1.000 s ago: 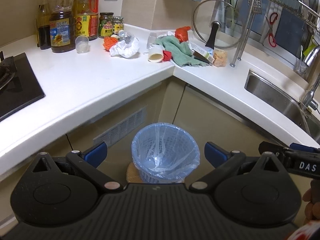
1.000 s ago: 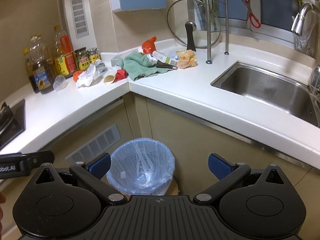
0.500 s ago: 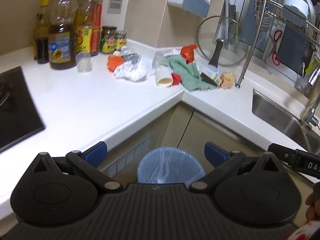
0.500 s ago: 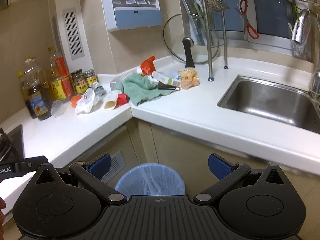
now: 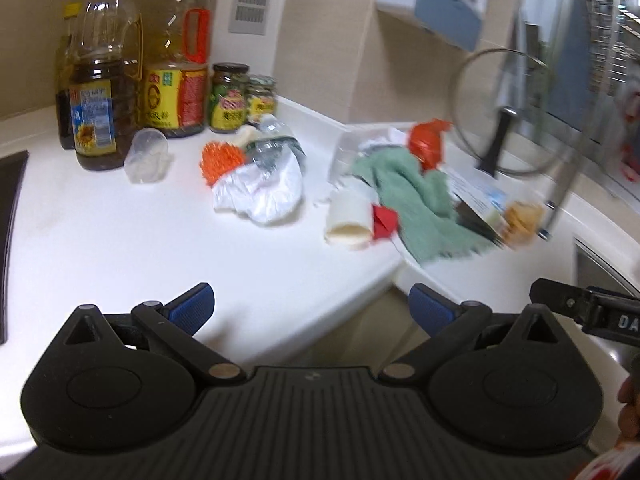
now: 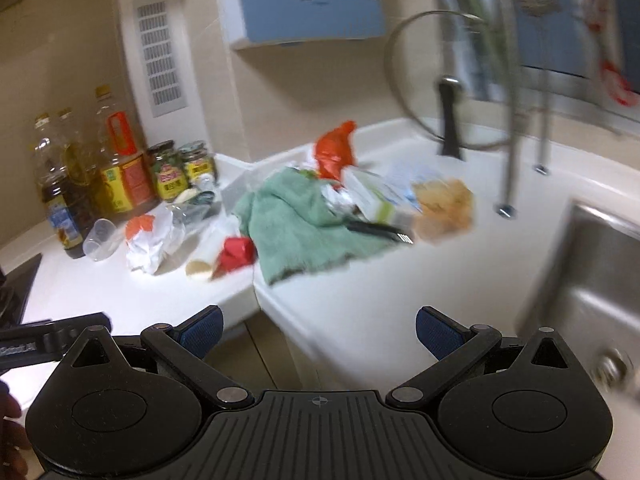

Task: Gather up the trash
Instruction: 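Grasp the red bottle cap with the right tool while the left grasps the paper cup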

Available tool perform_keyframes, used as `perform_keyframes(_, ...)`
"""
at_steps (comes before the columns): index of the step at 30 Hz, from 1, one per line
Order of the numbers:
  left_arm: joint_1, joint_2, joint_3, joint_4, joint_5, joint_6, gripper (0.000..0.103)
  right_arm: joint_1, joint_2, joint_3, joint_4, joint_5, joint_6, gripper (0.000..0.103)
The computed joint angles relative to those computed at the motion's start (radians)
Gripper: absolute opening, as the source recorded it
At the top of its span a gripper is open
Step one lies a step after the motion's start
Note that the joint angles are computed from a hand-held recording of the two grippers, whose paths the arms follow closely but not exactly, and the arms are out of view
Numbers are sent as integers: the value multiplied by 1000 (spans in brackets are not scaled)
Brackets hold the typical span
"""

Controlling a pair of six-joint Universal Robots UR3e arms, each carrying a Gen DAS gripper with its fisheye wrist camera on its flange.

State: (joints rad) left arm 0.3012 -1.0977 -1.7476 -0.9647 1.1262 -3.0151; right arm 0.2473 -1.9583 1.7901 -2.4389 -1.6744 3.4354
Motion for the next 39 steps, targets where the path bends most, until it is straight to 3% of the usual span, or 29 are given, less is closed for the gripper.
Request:
perform_keyframes(3, -160, -167, 98, 95, 182, -130, 103, -166, 50, -16, -43, 240, -140, 102)
perform_keyframes(4, -191, -205, 134, 94, 226, -161, 103, -194, 76, -31, -47, 291, -169, 100)
perform_keyframes(5, -211, -236, 166, 91, 253, -181, 103, -218, 114, -58, -49, 342, -196, 90)
perform_keyframes(9, -258, -310, 229, 109, 343, -200, 103, -237, 264, -173, -65, 452, -230, 83)
perform_keyframes(14, -227, -372, 283, 84, 318, -180, 102, -189, 459, -354, -81, 450, -184, 63)
perform_keyframes(18, -195, -398, 299, 95, 273, -155, 102, -148, 593, -498, -43, 432, -143, 56)
perform_keyframes(22, -173, -422, 314, 90, 224, -123, 102, -109, 695, -611, 5, 388, -116, 42)
perform_keyframes(31, -157, -441, 301, 100, 152, -82, 102, -94, 741, -664, 37, 343, -126, 30)
perform_keyframes(39, -205, -513, 348, 126, 126, -37, 94, -147, 658, -590, -14, 414, -168, 28)
